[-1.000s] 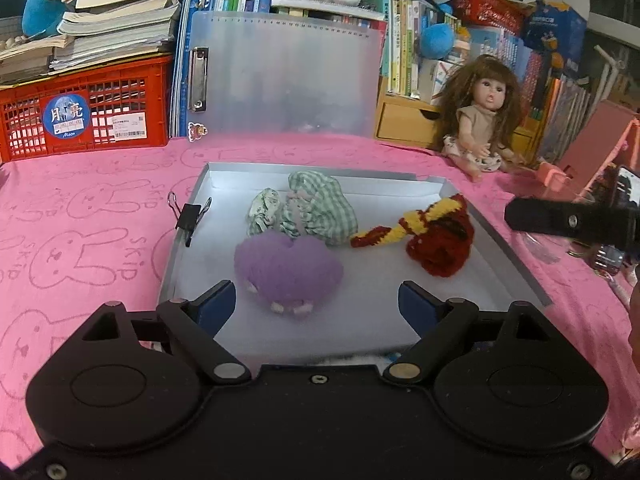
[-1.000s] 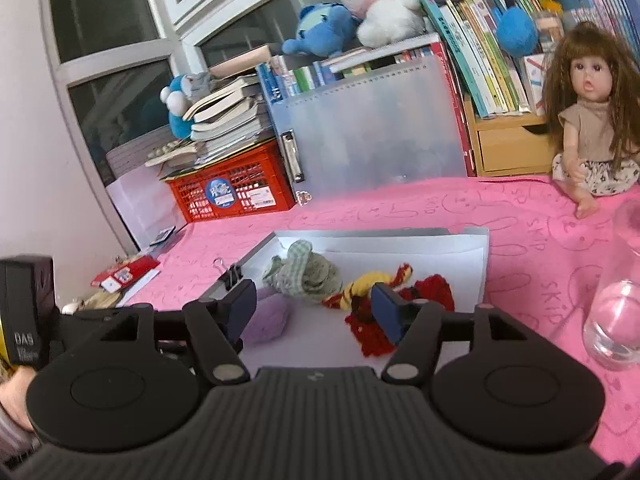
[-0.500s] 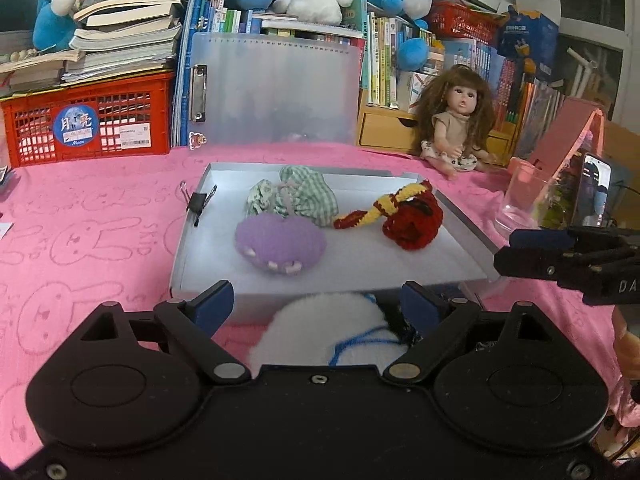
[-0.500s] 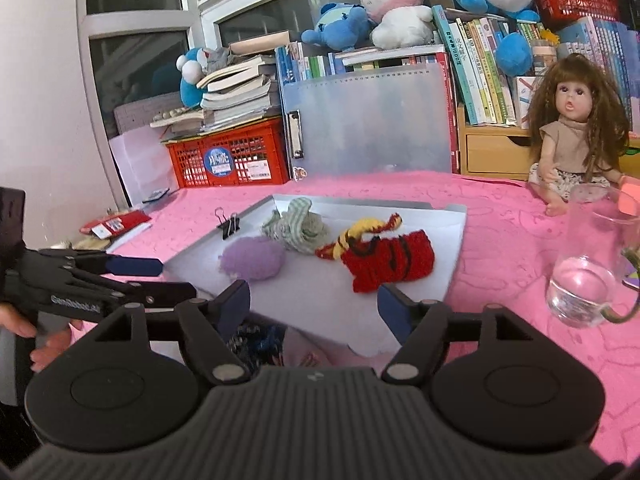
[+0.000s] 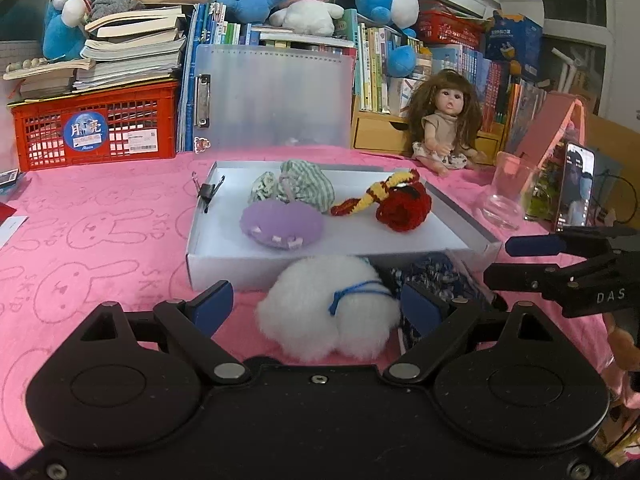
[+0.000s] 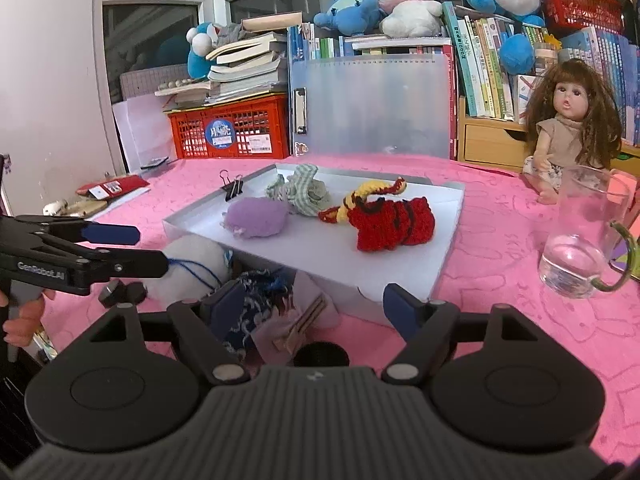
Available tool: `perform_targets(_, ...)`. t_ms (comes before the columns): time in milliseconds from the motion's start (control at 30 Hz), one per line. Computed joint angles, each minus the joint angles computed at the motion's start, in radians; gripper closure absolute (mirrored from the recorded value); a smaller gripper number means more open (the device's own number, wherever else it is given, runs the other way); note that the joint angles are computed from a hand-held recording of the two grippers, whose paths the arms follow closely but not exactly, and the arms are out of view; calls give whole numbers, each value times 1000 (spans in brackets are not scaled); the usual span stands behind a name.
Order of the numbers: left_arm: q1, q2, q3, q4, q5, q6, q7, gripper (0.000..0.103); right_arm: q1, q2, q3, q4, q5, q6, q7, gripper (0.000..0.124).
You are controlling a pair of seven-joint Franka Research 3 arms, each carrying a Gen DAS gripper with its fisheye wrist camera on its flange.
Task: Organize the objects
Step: 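Move left tool down to black round lid and close on it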
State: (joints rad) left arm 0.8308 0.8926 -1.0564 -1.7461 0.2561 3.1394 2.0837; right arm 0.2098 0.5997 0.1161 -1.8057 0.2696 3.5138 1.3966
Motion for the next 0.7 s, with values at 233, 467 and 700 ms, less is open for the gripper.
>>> perform_targets(233, 51, -10, -15, -60, 30, 26, -13, 12, 124, -6, -113, -16, 103, -8, -80, 37)
perform_targets(467, 79, -24, -7, -99, 78, 51, -55, 13, 134, -9, -110, -23, 140, -4, -123, 37)
perform_targets(700, 104, -35, 4, -119, 109, 60, -108, 13, 139, -21, -114, -48, 188, 24, -127, 37)
